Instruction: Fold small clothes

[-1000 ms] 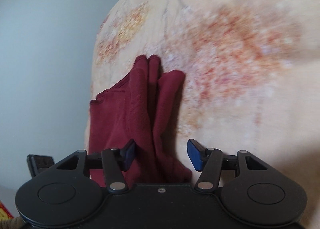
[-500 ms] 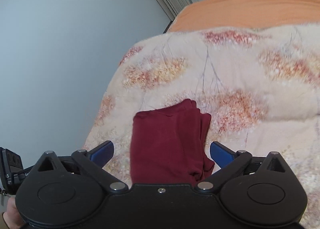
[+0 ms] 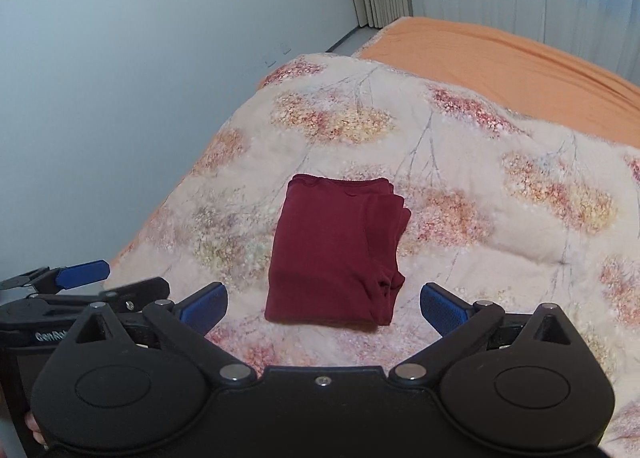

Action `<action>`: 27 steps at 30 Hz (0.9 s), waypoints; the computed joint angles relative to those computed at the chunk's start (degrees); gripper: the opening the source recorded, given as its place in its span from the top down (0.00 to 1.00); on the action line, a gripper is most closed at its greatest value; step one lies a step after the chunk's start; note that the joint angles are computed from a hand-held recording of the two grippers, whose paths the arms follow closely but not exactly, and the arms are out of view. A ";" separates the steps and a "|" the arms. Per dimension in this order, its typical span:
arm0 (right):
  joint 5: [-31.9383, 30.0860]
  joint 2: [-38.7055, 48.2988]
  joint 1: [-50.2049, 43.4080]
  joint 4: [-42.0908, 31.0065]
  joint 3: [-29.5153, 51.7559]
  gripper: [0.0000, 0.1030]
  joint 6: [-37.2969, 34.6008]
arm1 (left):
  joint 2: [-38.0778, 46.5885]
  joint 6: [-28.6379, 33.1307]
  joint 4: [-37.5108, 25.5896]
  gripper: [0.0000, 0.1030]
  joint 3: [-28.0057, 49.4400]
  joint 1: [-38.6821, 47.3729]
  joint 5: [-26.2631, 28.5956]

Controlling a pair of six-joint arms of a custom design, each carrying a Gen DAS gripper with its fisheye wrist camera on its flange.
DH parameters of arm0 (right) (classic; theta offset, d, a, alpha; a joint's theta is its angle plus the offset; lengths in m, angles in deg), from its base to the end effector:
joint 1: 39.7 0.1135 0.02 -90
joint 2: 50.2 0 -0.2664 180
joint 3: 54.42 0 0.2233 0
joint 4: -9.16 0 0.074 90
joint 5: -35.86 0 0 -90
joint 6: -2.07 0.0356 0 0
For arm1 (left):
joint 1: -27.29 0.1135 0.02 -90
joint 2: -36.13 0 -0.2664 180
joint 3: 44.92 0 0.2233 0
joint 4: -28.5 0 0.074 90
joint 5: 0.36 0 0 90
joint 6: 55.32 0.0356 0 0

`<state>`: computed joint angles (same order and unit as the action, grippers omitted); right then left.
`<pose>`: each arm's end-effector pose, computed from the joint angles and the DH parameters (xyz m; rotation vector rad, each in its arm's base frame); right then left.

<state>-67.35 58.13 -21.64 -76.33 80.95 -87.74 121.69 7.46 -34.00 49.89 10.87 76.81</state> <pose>0.3393 0.1192 0.3753 -0.4886 2.5592 0.4144 0.2754 -0.0729 0.3279 -0.3238 2.4467 -0.0471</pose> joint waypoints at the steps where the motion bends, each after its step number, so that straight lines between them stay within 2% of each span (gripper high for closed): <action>1: -0.17 -0.98 -0.33 0.48 -1.68 0.01 0.05 | 0.31 -0.90 -1.62 0.00 0.62 -1.47 -2.17; 3: -1.26 -2.38 -1.18 0.44 -4.11 0.01 -0.11 | -0.55 -1.78 -2.32 0.00 -0.06 -3.22 -4.38; 9: -1.80 -5.62 -2.78 2.16 -9.96 0.01 -0.61 | -2.10 -3.56 -3.19 0.00 -0.03 -2.33 -1.51; 27: -1.62 -5.24 -2.94 2.40 -9.12 0.01 -1.04 | -0.24 -3.86 -3.93 0.00 2.57 -0.75 0.50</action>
